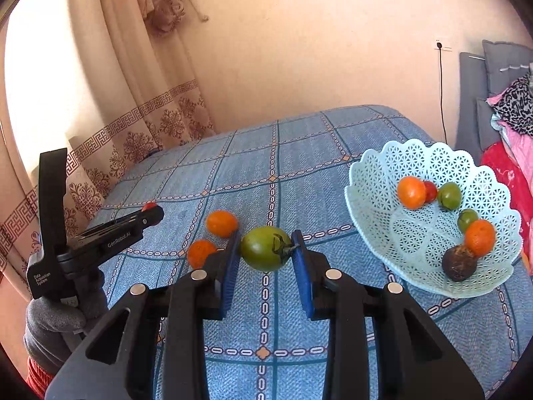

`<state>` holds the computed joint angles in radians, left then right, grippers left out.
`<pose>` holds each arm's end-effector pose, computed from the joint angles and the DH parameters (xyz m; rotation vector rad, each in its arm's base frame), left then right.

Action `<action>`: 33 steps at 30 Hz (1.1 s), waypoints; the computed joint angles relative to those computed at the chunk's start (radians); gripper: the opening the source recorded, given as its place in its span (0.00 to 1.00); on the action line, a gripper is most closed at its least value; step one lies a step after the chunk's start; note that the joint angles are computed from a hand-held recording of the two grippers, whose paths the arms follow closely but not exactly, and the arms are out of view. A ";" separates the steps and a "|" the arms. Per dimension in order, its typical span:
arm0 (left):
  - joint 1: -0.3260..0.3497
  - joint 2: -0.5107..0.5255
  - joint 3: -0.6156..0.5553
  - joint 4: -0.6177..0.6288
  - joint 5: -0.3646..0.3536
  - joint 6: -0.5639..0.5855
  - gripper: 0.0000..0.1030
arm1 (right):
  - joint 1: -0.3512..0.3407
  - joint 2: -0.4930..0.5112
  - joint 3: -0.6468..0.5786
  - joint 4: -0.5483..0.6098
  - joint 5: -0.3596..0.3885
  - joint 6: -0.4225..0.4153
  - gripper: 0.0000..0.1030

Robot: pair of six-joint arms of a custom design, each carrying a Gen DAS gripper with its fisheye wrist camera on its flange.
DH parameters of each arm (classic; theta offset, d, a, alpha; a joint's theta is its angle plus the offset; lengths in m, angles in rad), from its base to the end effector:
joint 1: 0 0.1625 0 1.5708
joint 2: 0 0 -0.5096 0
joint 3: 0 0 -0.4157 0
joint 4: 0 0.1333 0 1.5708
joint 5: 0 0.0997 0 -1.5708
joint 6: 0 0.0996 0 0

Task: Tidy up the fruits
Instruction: 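Carry the red tomato and green tomato over the basket with both tools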

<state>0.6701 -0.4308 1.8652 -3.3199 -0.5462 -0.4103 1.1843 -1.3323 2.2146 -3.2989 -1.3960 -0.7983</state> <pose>-0.3584 -0.5627 -0.0549 0.3568 2.2657 -1.0705 -0.0580 -0.5422 0.3463 0.6300 -2.5165 1.0946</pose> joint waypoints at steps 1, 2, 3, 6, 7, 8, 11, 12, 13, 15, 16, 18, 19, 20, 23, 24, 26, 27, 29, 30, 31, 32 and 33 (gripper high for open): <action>-0.006 0.000 -0.001 0.000 0.001 0.005 0.26 | -0.004 -0.005 -0.001 -0.002 0.005 0.005 0.31; -0.012 0.000 -0.002 -0.002 0.001 0.008 0.26 | -0.009 -0.011 -0.002 -0.003 0.011 0.009 0.31; -0.017 0.000 -0.004 -0.007 0.001 0.013 0.26 | -0.015 -0.016 -0.001 -0.005 0.017 0.011 0.31; -0.030 0.002 -0.014 -0.015 0.000 0.030 0.26 | -0.028 -0.026 -0.008 -0.008 0.027 0.027 0.31; -0.033 0.003 -0.020 -0.014 -0.002 0.035 0.26 | -0.029 -0.026 -0.012 -0.011 0.028 0.034 0.31; -0.036 0.004 -0.024 -0.013 -0.006 0.039 0.26 | -0.031 -0.028 -0.013 -0.014 0.030 0.039 0.31; -0.045 0.011 -0.040 -0.012 -0.015 0.052 0.26 | -0.044 -0.035 -0.020 -0.020 0.037 0.050 0.31; -0.051 0.016 -0.046 -0.009 -0.017 0.050 0.26 | -0.048 -0.035 -0.024 -0.023 0.038 0.054 0.31; -0.052 0.019 -0.052 -0.006 -0.021 0.053 0.26 | -0.054 -0.037 -0.028 -0.024 0.039 0.059 0.31; -0.055 0.025 -0.064 0.000 -0.029 0.057 0.26 | -0.067 -0.041 -0.035 -0.027 0.044 0.071 0.31; -0.056 0.028 -0.070 0.004 -0.038 0.057 0.26 | -0.074 -0.044 -0.038 -0.028 0.045 0.076 0.31; -0.057 0.032 -0.081 0.010 -0.060 0.055 0.26 | -0.084 -0.046 -0.046 -0.032 0.047 0.088 0.31; -0.057 0.035 -0.088 0.015 -0.065 0.057 0.26 | -0.089 -0.046 -0.051 -0.033 0.047 0.093 0.31; -0.058 0.039 -0.097 0.020 -0.063 0.062 0.26 | -0.094 -0.047 -0.056 -0.033 0.048 0.100 0.31; -0.060 0.051 -0.123 0.038 -0.070 0.069 0.26 | -0.110 -0.049 -0.069 -0.030 0.056 0.116 0.31; -0.061 0.056 -0.132 0.043 -0.072 0.071 0.26 | -0.114 -0.049 -0.073 -0.029 0.058 0.119 0.31; -0.063 0.066 -0.148 0.050 -0.077 0.080 0.26 | -0.119 -0.049 -0.079 -0.028 0.062 0.123 0.31; -0.064 0.071 -0.158 0.054 -0.081 0.086 0.26 | -0.121 -0.049 -0.082 -0.029 0.062 0.121 0.31; -0.066 0.082 -0.175 0.059 -0.091 0.095 0.26 | -0.122 -0.045 -0.089 -0.030 0.059 0.119 0.31; -0.067 0.088 -0.185 0.064 -0.095 0.100 0.26 | -0.122 -0.042 -0.095 -0.029 0.055 0.119 0.31; -0.067 0.093 -0.194 0.068 -0.100 0.102 0.26 | -0.123 -0.038 -0.101 -0.028 0.051 0.119 0.31; -0.067 0.097 -0.203 0.073 -0.106 0.103 0.26 | -0.125 -0.036 -0.107 -0.023 0.048 0.122 0.31; -0.068 0.102 -0.213 0.080 -0.110 0.102 0.26 | -0.127 -0.036 -0.112 -0.018 0.050 0.127 0.31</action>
